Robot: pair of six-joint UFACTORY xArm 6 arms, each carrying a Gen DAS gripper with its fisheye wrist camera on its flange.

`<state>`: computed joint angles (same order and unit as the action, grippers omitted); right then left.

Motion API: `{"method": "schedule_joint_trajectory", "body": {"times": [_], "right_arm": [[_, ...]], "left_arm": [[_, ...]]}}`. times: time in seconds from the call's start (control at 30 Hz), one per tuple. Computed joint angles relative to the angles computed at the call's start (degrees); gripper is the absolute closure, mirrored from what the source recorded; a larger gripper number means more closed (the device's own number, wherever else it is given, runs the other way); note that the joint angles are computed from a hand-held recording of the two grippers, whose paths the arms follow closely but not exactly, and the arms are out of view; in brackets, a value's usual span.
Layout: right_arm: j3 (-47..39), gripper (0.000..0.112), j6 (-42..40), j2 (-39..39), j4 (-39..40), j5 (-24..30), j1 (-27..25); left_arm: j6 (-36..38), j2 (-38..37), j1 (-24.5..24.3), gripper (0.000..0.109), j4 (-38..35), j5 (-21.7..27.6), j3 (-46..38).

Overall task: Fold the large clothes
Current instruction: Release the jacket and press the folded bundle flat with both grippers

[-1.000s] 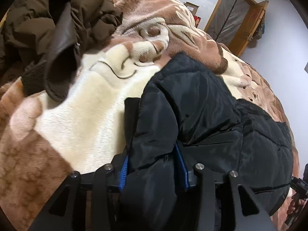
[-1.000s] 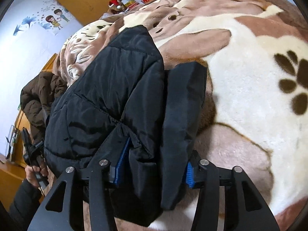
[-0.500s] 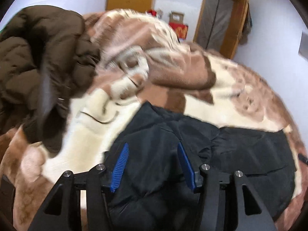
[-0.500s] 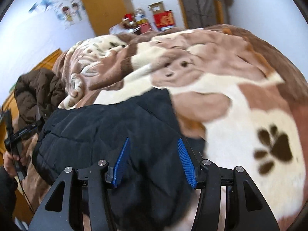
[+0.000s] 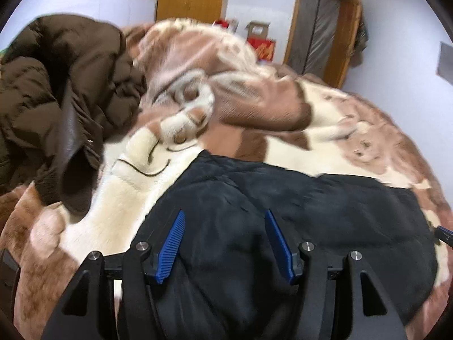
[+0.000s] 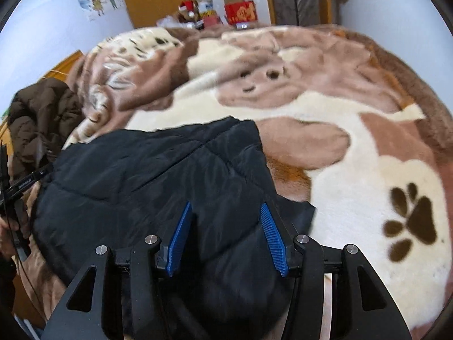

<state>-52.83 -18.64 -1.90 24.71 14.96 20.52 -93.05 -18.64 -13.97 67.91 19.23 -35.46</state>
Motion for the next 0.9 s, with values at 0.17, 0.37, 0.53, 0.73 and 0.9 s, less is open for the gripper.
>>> {"method": "schedule_joint_trajectory", "body": {"times": [0.17,0.37,0.53,0.73,0.9], "right_arm": [[10.57,0.061,0.92,-8.41,-1.82,-0.5,0.37],[10.51,0.061,6.07,-6.21,-7.58,2.39,-0.44],[13.49,0.061,11.41,-12.07,-16.12,2.22,0.59],[20.63,0.061,15.14,-24.97,-20.95,4.2,3.2],[25.86,0.061,18.91,-36.28,-25.05,8.31,5.97]], "left_arm": [[-5.38,-9.25,-9.25,0.048,0.43,4.11,8.41],[-5.75,-5.13,-14.42,0.048,-5.24,8.49,8.52],[-3.61,-8.65,-20.77,0.048,-10.84,15.43,7.61],[-3.63,-10.61,-32.71,0.048,-14.79,24.9,4.8],[-7.48,-10.82,-43.74,0.043,-16.19,33.26,1.05]]}}
